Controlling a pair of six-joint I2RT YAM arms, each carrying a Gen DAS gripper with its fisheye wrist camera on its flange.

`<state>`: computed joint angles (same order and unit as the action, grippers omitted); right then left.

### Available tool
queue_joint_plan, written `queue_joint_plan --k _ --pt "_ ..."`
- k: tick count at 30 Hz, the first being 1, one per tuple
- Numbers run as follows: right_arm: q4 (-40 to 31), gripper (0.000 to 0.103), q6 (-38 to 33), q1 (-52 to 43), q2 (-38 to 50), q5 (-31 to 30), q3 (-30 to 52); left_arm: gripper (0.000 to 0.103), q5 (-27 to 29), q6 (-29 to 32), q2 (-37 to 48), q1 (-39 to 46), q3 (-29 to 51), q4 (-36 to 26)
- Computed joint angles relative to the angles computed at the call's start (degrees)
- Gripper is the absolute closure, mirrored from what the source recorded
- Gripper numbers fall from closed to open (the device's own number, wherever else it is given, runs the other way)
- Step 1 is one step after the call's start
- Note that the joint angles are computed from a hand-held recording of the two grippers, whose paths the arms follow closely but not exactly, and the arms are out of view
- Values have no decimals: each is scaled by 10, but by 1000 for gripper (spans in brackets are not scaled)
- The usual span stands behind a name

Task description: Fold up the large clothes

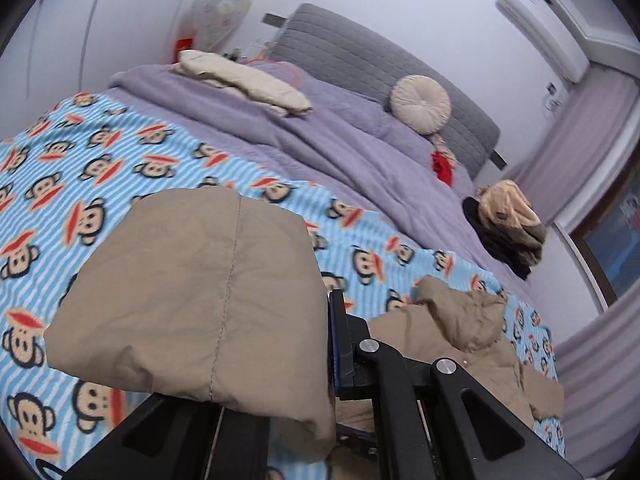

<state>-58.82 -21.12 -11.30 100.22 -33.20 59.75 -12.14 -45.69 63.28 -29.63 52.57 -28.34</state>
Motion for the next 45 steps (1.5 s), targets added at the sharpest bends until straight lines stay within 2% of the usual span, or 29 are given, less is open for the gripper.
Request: queue_joint_plan --k 5,9,11,14,16,19,20,21,23,25,26,27,28,29,30,32,34,38,39,41,42,43,44,45 --pt "-113 91 -56 -79 21 -32 79 94 -39 21 180 -132 149 34" --pt "-170 91 -109 -224 37 -10 169 94 4 20 334 -185 274 48" --pt "-184 91 -128 -293 70 9 231 94 8 22 424 -211 358 15" --pt "-208 91 -142 -367 138 38 336 94 19 26 560 -242 493 -71" --pt "-215 91 -146 -398 174 56 383 94 29 31 626 -260 549 -117" --pt "-255 90 -156 -430 217 72 453 90 -4 47 676 -289 605 -186" --pt "-265 89 -162 -435 225 75 467 77 -16 47 674 -297 605 -191" --pt "-272 89 -169 -438 233 78 478 48 -23 45 656 -303 584 -180" --pt "-288 89 -181 -434 237 81 497 14 -52 31 612 -316 539 -163" --pt "-278 89 -188 -421 223 84 484 13 -76 18 576 -324 516 -179" --pt "-280 82 -207 -427 219 86 487 13 -93 2 557 -327 503 -190" --pt "-279 56 -224 -428 214 85 488 13 -115 -25 533 -330 482 -203" --pt "-273 35 -240 -429 196 83 473 13 -135 -53 512 -327 460 -217" --pt "-257 8 -244 -416 167 73 445 13 -152 -87 488 -323 435 -233" --pt "-249 5 -259 -412 143 63 422 13 -161 -122 465 -316 406 -245" --pt "-225 5 -286 -384 87 58 362 13 -153 -180 432 -295 348 -261" --pt "-180 5 -285 -339 32 73 297 13 -116 -208 415 -267 298 -258" --pt "-3 5 -206 -207 -56 141 157 13 -86 -221 402 -259 240 -238" --pt "32 6 -199 -199 -62 155 140 13 -79 -215 390 -258 228 -229" --pt "83 7 -166 -207 -45 164 146 13 -77 -195 349 -254 192 -187" --pt "60 8 -173 -245 -31 153 170 13 -80 -181 322 -242 171 -168" --pt "44 10 -152 -266 12 134 213 13 -71 -165 295 -223 148 -147" --pt "11 24 -146 -290 57 113 259 13 -48 -149 272 -194 126 -122" --pt "-42 65 -149 -312 113 94 321 13 -15 -136 246 -160 94 -91"
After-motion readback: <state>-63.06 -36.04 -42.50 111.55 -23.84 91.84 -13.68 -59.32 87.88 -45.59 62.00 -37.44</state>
